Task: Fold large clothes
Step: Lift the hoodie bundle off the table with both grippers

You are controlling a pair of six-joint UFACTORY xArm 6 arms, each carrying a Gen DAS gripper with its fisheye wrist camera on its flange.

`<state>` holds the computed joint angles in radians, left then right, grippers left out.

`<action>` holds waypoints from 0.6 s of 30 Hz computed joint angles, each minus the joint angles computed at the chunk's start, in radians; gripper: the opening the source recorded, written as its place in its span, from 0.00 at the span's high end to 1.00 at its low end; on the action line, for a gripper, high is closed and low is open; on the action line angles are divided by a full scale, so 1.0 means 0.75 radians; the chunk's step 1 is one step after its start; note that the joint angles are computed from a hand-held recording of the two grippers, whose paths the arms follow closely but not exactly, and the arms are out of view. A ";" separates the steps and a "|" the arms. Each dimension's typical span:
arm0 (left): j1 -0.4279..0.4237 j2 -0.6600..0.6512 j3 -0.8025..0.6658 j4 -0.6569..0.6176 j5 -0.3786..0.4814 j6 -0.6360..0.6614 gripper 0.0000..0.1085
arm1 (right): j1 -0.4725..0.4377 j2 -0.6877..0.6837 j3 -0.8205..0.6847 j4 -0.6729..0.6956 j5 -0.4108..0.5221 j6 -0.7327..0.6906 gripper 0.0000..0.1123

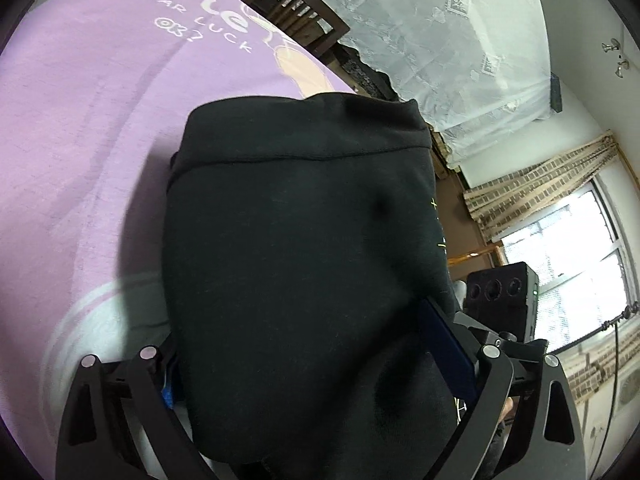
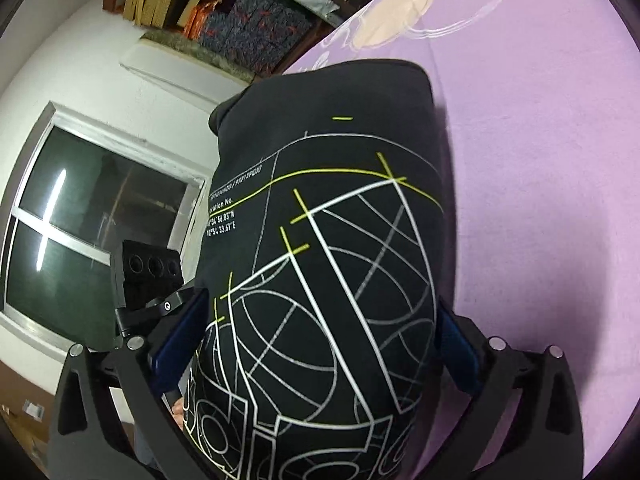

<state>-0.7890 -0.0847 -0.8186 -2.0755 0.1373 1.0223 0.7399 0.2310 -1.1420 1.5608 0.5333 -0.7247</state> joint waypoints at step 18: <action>-0.059 -0.051 -0.052 -0.206 -0.031 0.273 0.11 | -0.018 -0.087 0.075 0.277 0.129 -0.336 0.17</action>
